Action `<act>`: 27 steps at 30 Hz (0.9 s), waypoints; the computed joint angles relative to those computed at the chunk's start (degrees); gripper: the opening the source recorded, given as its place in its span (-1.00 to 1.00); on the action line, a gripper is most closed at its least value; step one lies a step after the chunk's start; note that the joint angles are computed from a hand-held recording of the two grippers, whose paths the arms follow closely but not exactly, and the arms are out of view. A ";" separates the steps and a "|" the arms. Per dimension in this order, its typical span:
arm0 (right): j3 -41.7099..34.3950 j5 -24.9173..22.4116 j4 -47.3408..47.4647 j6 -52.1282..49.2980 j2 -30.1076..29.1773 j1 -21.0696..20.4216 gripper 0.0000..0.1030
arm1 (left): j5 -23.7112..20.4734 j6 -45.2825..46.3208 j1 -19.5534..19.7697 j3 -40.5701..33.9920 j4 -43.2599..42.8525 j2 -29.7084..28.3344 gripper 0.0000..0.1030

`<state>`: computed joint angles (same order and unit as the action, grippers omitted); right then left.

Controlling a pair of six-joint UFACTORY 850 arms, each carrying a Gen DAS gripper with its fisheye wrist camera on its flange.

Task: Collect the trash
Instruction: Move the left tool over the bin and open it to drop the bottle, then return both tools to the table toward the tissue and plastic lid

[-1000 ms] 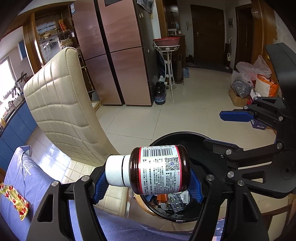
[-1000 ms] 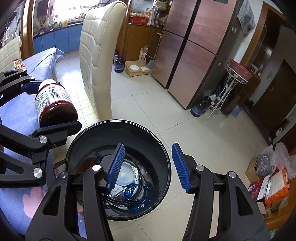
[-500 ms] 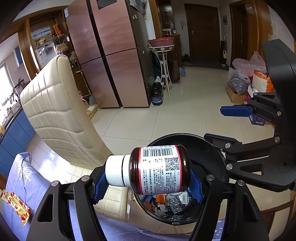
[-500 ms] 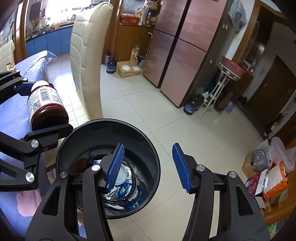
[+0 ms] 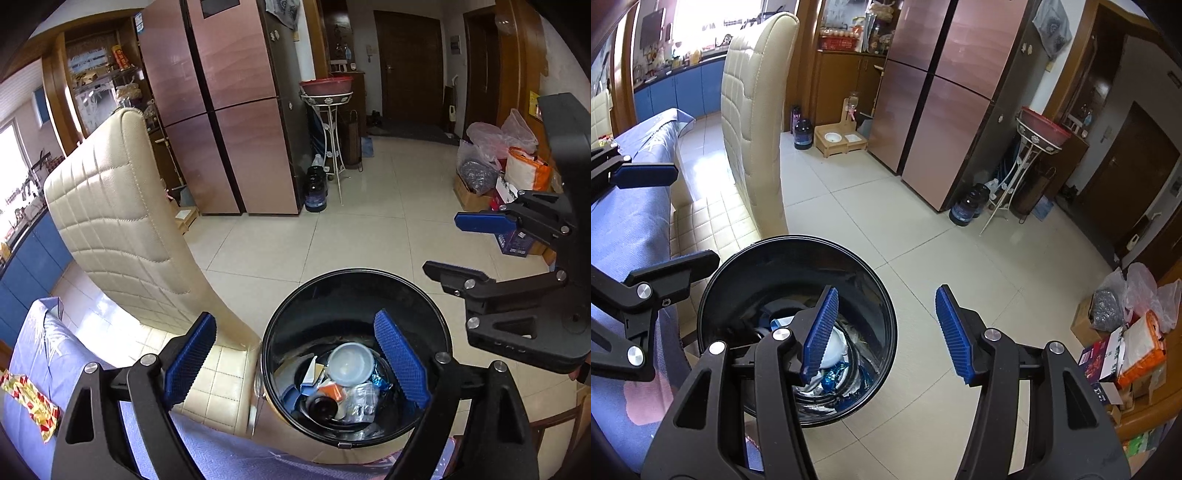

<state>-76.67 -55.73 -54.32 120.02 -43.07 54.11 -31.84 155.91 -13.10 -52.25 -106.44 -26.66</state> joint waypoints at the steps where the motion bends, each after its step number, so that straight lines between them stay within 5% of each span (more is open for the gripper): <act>1: -0.07 -0.12 -0.05 -0.09 0.01 0.06 0.11 | 0.16 -1.62 0.11 -0.26 1.21 -0.08 0.66; 16: -7.26 0.73 -2.51 -6.86 -3.07 0.10 0.14 | 0.55 -1.23 5.97 0.89 -1.16 1.44 0.66; 27: -28.06 4.50 -4.86 -21.49 -14.64 -0.18 0.14 | 2.82 -1.08 16.09 -1.77 -4.02 0.41 0.66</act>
